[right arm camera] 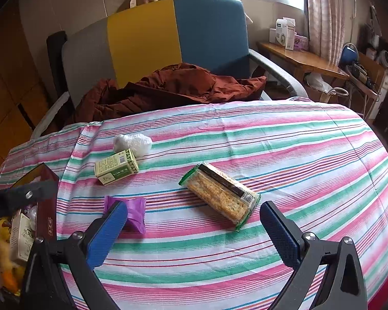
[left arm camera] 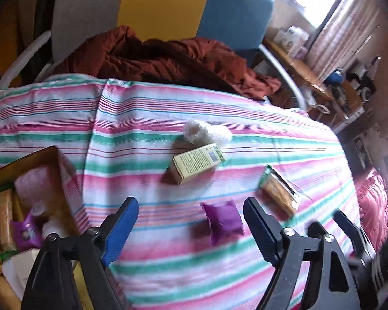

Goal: Organize objects
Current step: 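Grasp the green-and-white box with the left gripper, then carry the green box toward the tray with the left gripper while the right grasps the white plastic bag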

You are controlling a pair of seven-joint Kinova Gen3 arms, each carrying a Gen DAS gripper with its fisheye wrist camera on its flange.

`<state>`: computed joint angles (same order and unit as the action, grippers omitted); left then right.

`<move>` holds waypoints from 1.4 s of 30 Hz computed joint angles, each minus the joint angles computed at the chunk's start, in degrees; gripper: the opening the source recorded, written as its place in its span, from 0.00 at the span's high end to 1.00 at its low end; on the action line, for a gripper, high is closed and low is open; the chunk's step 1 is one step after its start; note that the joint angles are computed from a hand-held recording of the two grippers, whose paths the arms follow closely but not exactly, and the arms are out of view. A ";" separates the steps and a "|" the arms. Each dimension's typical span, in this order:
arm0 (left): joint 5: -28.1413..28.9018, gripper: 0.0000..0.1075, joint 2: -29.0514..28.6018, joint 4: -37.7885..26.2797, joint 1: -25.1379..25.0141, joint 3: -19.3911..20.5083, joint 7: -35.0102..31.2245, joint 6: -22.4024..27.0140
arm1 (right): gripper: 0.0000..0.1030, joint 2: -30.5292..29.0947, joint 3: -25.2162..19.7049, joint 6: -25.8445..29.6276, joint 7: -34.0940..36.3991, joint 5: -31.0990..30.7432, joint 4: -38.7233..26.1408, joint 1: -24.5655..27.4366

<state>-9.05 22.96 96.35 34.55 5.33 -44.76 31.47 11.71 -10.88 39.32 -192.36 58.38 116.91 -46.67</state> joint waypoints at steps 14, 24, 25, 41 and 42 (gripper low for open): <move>3.83 0.04 13.74 -17.77 -0.25 -1.49 2.07 9.13 | 0.00 -2.95 0.06 -5.09 -3.88 -0.17 2.73 3.29; 2.94 0.25 15.52 -17.88 0.29 -2.08 2.73 9.67 | 0.00 -3.59 -0.18 -6.20 -5.38 0.51 3.58 4.50; 2.87 0.25 14.82 -16.46 0.14 -1.85 2.11 8.57 | 0.00 -3.62 -0.15 -6.42 -5.27 0.34 3.68 4.72; -12.51 0.25 -3.80 7.93 11.91 -6.91 11.38 -5.34 | 0.00 -1.87 1.55 -8.92 -1.80 -3.92 3.39 6.81; -14.71 0.25 -5.45 9.58 13.03 -7.26 13.23 -5.87 | 0.00 -1.48 1.64 -8.70 -1.09 -4.17 3.07 6.55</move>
<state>-23.75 17.51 105.93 47.58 -1.93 -31.53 25.61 10.23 -9.24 30.61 -193.45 54.21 119.98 -40.12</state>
